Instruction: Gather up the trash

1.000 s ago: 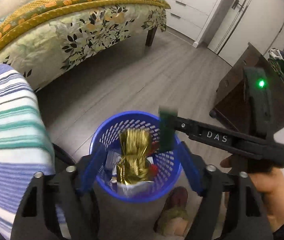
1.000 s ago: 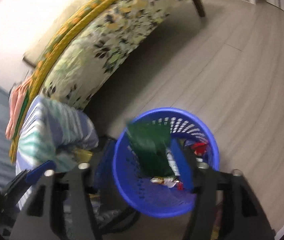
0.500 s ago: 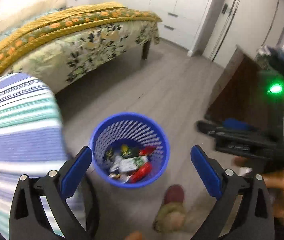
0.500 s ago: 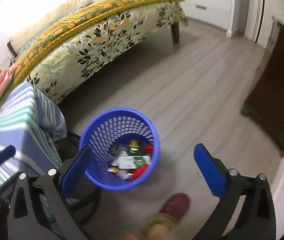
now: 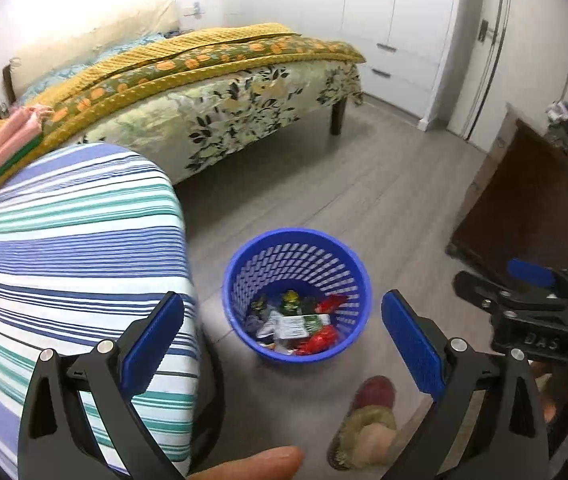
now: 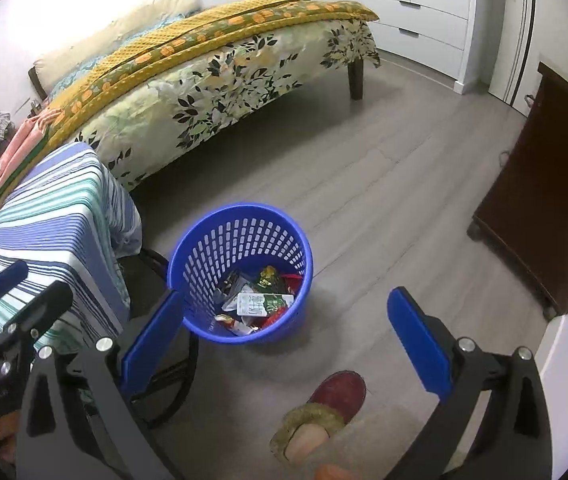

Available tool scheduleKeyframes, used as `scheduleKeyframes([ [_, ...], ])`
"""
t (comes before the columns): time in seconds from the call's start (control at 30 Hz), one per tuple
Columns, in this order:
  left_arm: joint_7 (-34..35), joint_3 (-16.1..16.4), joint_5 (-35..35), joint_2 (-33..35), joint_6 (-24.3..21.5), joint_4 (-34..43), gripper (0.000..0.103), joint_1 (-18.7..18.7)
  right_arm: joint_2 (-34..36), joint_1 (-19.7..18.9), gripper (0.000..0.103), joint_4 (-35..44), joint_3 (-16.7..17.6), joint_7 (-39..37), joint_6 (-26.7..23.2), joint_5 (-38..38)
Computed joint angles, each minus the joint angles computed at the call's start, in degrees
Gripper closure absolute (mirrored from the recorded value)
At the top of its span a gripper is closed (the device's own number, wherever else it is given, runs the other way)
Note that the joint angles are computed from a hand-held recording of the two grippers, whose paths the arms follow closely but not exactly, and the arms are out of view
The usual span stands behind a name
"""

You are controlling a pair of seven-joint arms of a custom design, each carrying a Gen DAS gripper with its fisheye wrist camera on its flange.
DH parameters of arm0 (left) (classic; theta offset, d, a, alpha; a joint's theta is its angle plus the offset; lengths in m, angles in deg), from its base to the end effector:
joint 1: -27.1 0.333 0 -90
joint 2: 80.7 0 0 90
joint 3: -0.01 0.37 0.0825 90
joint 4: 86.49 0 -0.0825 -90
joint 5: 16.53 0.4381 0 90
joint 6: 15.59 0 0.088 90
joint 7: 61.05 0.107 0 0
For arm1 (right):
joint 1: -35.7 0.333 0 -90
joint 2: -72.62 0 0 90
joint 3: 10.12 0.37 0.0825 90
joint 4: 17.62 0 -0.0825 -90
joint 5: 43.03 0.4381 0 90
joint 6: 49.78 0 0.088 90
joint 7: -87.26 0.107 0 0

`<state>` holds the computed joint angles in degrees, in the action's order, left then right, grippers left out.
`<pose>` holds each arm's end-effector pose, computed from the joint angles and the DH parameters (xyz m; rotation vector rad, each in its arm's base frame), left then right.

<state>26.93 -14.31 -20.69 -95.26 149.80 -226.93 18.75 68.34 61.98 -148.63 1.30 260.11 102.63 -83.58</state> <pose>0.4859 -0.2047 0.4912 -1.5603 2.1406 -0.7773 0.4443 0.3685 0.4473 -1.6081 2.0129 -0.4578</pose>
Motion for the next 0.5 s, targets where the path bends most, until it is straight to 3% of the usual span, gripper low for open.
scheduleKeyframes([
  [0.13,-3.5,-1.6,4.1,1.0,-4.5,2.1,0.005,1.9,0.0,0.4,0.005,0.2,0.1,-1.9,-1.7,1.6],
  [0.27,-4.3,-1.0,5.7,2.0,-7.7,3.3,0.005,1.6,0.3,0.8,0.005,0.4,0.1,-3.8,-1.4,3.0],
  [0.5,-4.7,0.1,6.2,2.7,-9.5,4.1,0.005,0.9,1.5,1.6,0.005,1.4,0.1,-6.5,-1.7,4.0],
])
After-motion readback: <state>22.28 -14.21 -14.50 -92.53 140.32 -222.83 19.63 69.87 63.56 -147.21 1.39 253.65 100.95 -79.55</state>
